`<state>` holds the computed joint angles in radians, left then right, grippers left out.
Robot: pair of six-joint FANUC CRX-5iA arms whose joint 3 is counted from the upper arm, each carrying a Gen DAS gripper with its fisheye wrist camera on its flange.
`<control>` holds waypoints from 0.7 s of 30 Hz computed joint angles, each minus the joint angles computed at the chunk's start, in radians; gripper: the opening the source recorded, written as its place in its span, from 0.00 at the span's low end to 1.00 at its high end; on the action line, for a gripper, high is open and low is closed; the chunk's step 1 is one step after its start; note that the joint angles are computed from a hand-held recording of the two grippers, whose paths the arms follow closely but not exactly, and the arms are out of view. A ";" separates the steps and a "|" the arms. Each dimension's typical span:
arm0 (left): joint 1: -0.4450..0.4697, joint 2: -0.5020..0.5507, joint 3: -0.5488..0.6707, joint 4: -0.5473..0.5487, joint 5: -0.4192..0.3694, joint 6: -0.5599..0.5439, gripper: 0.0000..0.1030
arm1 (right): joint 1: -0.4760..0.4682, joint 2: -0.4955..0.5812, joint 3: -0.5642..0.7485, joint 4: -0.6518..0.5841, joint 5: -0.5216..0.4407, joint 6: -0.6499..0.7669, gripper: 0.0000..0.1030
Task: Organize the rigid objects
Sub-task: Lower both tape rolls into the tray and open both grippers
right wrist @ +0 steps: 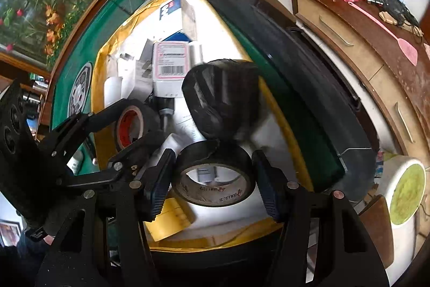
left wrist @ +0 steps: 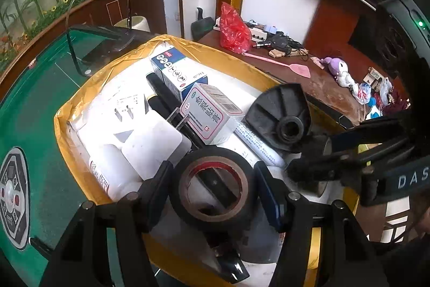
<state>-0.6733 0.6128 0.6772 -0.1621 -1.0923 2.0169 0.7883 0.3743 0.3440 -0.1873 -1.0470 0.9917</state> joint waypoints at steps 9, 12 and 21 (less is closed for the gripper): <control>-0.004 0.000 0.030 -0.016 -0.032 0.052 0.67 | 0.001 -0.013 -0.001 0.018 0.009 0.020 0.57; -0.005 -0.017 0.017 -0.024 -0.031 0.085 0.71 | 0.011 -0.024 -0.006 0.055 0.018 0.014 0.57; -0.008 -0.140 -0.134 -0.059 0.027 0.198 0.71 | 0.058 -0.101 -0.094 0.106 0.154 -0.013 0.58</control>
